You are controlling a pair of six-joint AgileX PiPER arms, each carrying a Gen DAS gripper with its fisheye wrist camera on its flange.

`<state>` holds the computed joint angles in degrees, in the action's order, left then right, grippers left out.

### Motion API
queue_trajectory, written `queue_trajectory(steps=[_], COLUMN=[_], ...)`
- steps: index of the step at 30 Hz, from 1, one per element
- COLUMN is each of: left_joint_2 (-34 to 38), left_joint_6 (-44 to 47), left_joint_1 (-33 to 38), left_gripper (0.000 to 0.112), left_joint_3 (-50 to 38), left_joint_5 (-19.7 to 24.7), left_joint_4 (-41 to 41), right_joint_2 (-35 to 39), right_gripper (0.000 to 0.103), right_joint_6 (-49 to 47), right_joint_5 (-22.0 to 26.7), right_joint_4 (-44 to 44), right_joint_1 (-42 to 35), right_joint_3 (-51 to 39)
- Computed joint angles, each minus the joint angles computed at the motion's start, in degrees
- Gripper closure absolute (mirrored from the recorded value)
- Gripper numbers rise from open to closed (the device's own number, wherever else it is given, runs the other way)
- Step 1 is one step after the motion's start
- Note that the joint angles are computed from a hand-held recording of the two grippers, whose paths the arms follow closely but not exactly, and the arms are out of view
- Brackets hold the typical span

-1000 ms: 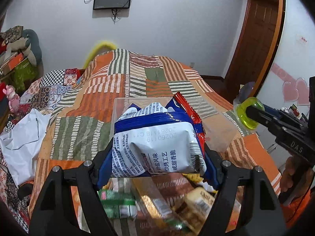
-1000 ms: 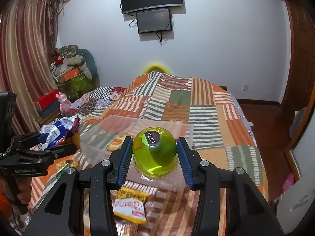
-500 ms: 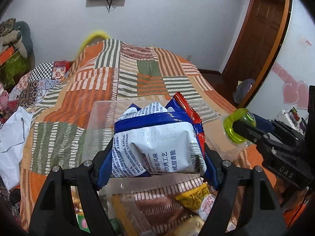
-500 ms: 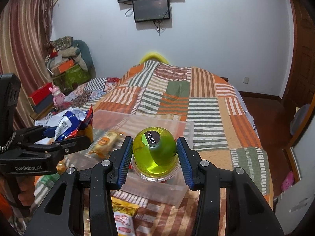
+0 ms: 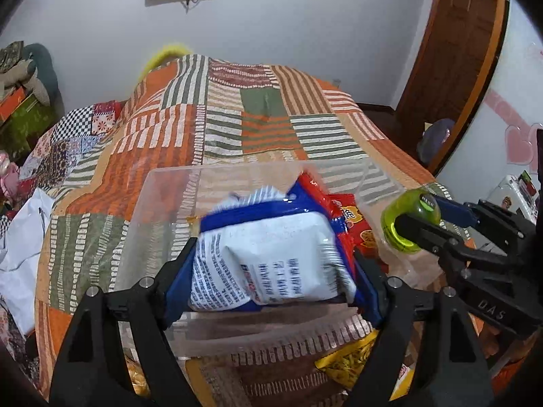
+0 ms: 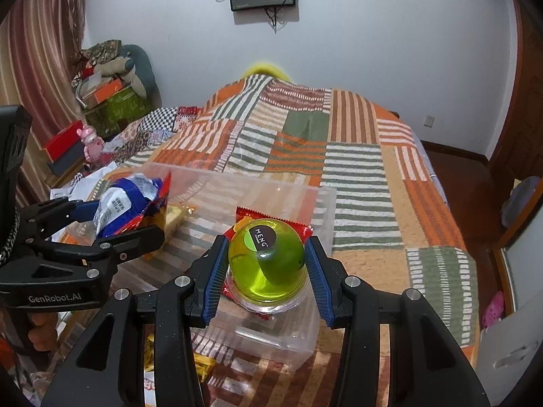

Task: Organize snacks
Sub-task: 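Carry both snacks over the clear box and open both grippers, then move the right gripper to the long wafer pack while the left reaches the green-zip bread bag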

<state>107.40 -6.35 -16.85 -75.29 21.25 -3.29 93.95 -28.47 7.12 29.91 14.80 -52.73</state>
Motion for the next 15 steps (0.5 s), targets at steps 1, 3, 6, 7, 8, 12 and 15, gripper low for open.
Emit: queue_trajectory(steps=[1,3,6,7,8,12,15], left_joint_2=[-0.2,-0.7,-1.2,-1.3,-1.3,-3.5,-6.8], left_joint_6=[0.1,2.3,3.6,3.8,4.3,6.0,6.0], left_joint_1=[0.2,0.7,1.3,1.5,1.7,2.2,2.0], left_gripper=[0.031,0.031,0.030,0.030,0.030,0.030,0.030], left_joint_3=[0.4,1.2,1.6,1.6,1.7,4.1,7.3], left_joint_5=[-0.6,-1.4,-1.2,-1.1,-0.9,-1.1,-1.6], left_joint_4=[-0.4,-2.7,-4.4,-4.7,-5.3,-6.7,-5.8], right_joint_2=[0.3,0.9,-0.3,-0.5,-0.8,-2.7,-5.0], right_gripper=[0.060,0.060,0.060,0.060,0.059,0.059,0.057], right_joint_6=[0.5,4.4,6.8,6.4,3.7,5.3,6.1], right_joint_5=[0.3,1.1,-0.5,-0.4,0.2,0.4,0.3], right_joint_4=[-0.7,-4.7,-7.1,-6.6,-3.9,-5.8,-6.3], right_joint_1=[0.0,0.2,0.5,0.4,0.3,0.6,1.0], right_joint_3=[-0.2,-0.8,0.4,0.4,0.2,1.0,2.7])
